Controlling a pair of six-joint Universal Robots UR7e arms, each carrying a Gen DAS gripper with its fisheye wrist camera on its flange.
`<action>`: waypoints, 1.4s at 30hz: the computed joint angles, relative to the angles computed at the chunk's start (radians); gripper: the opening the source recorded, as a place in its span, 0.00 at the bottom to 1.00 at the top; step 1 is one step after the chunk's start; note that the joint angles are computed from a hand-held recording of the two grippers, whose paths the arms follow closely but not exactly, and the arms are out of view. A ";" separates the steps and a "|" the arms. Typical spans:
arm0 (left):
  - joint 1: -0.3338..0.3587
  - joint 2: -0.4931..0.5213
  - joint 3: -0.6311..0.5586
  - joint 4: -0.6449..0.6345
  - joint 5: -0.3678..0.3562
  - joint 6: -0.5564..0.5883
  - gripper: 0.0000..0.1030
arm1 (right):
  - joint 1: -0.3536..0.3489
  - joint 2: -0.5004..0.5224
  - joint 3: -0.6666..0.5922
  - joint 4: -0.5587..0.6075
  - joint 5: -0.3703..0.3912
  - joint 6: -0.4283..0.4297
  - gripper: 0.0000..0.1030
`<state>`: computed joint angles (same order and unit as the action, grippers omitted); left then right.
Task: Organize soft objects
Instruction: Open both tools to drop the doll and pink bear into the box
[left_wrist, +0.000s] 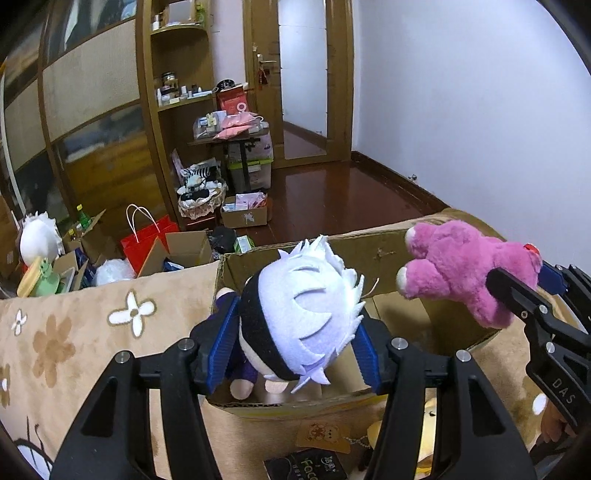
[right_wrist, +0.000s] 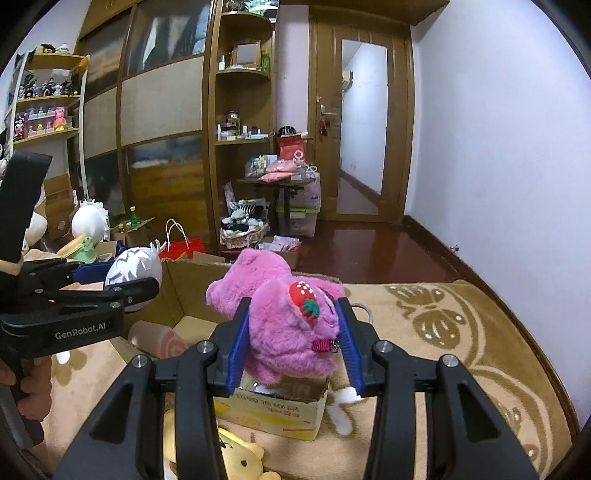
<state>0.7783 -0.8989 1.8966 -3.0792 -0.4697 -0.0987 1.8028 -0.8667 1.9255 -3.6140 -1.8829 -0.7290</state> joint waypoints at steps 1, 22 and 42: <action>-0.003 0.001 0.003 0.002 0.002 -0.003 0.55 | -0.001 0.001 -0.003 0.008 -0.001 0.004 0.45; 0.001 -0.009 0.003 0.051 -0.025 -0.072 0.72 | -0.012 -0.015 0.001 0.092 0.025 0.042 0.46; -0.080 -0.143 0.119 0.414 0.059 -0.439 0.95 | 0.016 -0.094 0.093 0.099 0.034 0.077 1.00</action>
<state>0.6979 -1.0416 2.0160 -2.6648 -0.4109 -0.5373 1.8188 -0.9606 2.0186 -3.5149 -1.8489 -0.6521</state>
